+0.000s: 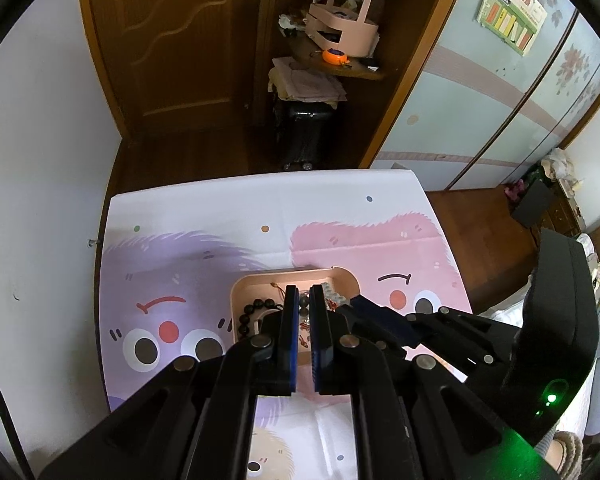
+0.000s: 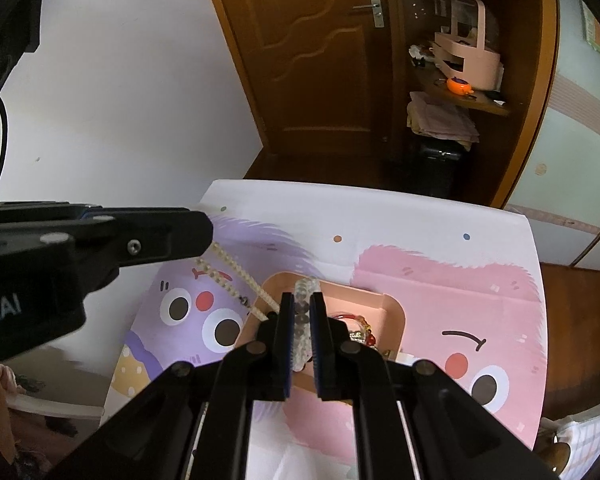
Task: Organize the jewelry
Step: 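Carry the pearl necklace with both tools over the pink tray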
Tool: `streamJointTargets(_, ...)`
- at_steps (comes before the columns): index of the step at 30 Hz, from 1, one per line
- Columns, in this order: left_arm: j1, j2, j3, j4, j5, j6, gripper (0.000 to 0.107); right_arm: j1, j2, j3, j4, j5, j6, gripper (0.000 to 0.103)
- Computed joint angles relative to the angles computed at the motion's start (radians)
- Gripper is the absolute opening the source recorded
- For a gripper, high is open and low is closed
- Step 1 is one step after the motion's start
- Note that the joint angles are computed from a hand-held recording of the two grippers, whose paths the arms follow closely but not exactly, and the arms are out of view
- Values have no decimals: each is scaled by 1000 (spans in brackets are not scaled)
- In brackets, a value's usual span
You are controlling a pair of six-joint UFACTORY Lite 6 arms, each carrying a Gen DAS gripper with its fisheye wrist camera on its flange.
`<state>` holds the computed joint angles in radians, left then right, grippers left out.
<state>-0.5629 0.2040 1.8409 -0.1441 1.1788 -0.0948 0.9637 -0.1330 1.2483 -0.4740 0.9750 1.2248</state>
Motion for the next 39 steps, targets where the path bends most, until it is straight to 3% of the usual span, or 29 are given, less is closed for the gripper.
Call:
streamJointTargets(14,45,-43,-262,-77,-94,68,3,-44,41,-92,81,-131,-39,7)
streamJointTargets(29,119,-66,-422,-96,-168,136,15,-79,102,-111,138,-223,-90,8)
streamJointTargets(39,161,-86,-474,-100,-204,161,17,-150,149,-139,256,-332,-192,8)
